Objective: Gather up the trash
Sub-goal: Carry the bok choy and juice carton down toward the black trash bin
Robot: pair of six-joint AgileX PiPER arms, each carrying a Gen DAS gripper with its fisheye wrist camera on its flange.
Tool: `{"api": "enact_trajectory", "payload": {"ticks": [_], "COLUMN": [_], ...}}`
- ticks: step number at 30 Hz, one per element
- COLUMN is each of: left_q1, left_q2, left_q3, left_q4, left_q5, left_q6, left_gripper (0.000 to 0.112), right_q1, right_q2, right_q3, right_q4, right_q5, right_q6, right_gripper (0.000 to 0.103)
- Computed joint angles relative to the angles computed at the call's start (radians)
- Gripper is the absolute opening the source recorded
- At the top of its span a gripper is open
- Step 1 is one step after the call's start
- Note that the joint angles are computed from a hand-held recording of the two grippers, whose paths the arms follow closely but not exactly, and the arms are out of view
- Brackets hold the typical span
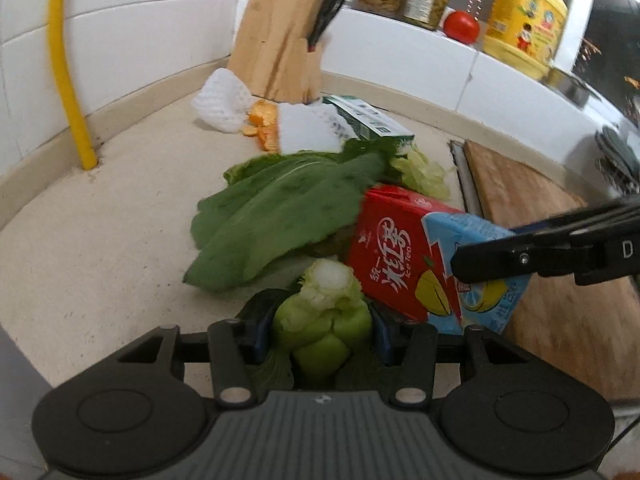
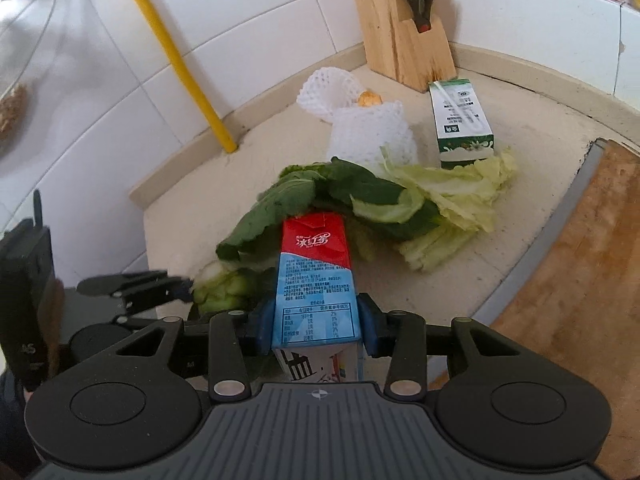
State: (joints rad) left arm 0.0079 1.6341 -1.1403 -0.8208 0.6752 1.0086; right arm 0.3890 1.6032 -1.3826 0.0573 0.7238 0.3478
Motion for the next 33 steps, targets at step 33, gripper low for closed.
{"api": "enact_trajectory", "payload": {"ticks": [33], "left_q1": [-0.004], "left_q2": [-0.036], "left_q3": [0.05], "left_q4": [0.01], "left_q5": [-0.025], "left_q6": [0.024], "left_gripper": [0.041], "right_q1": [0.022], "right_q2": [0.109], "right_q3": [-0.094], "right_q4": [-0.029], "right_q5": [0.073], "right_q6": [-0.018], "right_gripper": [0.048]}}
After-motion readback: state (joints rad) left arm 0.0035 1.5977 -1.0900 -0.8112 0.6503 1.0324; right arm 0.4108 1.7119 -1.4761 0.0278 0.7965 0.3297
